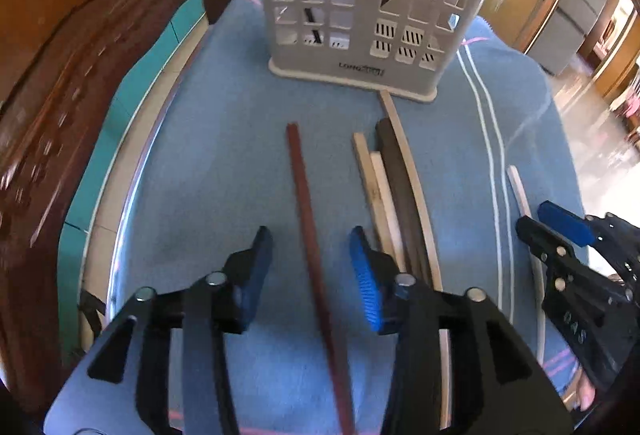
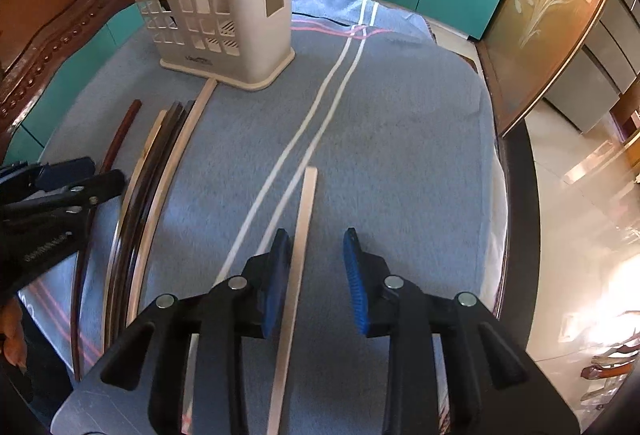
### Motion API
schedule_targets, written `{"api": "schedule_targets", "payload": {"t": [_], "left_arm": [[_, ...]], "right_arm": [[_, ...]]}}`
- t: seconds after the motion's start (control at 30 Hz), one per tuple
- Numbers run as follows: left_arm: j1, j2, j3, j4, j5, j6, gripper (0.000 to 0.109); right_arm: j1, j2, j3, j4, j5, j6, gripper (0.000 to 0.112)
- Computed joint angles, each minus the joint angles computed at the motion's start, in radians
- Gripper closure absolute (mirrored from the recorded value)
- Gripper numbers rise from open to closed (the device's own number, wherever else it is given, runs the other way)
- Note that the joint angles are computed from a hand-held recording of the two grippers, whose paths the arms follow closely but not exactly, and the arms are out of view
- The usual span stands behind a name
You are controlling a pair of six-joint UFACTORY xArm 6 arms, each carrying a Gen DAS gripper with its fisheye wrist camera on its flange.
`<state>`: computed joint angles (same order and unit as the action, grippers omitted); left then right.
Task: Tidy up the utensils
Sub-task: 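Lift both held chopsticks up above the white basket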
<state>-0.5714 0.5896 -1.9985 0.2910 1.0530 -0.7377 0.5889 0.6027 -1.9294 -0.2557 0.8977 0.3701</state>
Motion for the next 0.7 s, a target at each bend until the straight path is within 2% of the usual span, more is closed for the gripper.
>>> {"api": "schedule_targets", "payload": {"t": [0.03, 0.07, 0.1, 0.13, 0.17, 0.2, 0.33, 0.53, 0.63, 0.7], "left_arm": [[0.001, 0.015, -0.022, 0.004, 0.006, 0.004, 0.064], [0.004, 0.024, -0.035, -0.001, 0.002, 0.007, 0.072], [0.005, 0.029, -0.042, -0.003, -0.003, 0.013, 0.08], [0.004, 0.032, -0.049, -0.001, 0.0, 0.02, 0.099], [0.005, 0.029, -0.045, -0.018, -0.01, 0.034, 0.102], [0.007, 0.017, -0.028, -0.033, -0.033, 0.04, 0.102], [0.0, -0.09, 0.066, 0.041, -0.118, -0.018, 0.102], [0.006, -0.273, 0.138, 0.15, -0.217, -0.079, 0.102], [0.019, -0.312, 0.105, 0.176, -0.253, -0.082, 0.102], [0.034, -0.304, 0.04, 0.187, -0.258, -0.068, 0.102]], "right_arm": [[-0.004, 0.005, -0.004, 0.049, -0.015, -0.037, 0.098], [-0.005, 0.008, -0.003, 0.069, -0.032, -0.057, 0.105], [-0.003, 0.01, -0.005, 0.066, -0.039, -0.059, 0.105], [-0.003, 0.01, -0.003, 0.085, -0.058, -0.077, 0.106], [-0.006, 0.002, 0.008, 0.114, -0.085, -0.097, 0.106], [-0.01, -0.017, 0.028, 0.152, -0.122, -0.119, 0.106], [-0.022, -0.111, 0.088, 0.188, -0.241, -0.136, 0.106], [-0.034, -0.246, 0.133, 0.314, -0.376, -0.237, 0.106], [-0.039, -0.246, 0.062, 0.434, -0.42, -0.322, 0.106], [-0.044, -0.2, -0.056, 0.499, -0.431, -0.354, 0.106]]}}
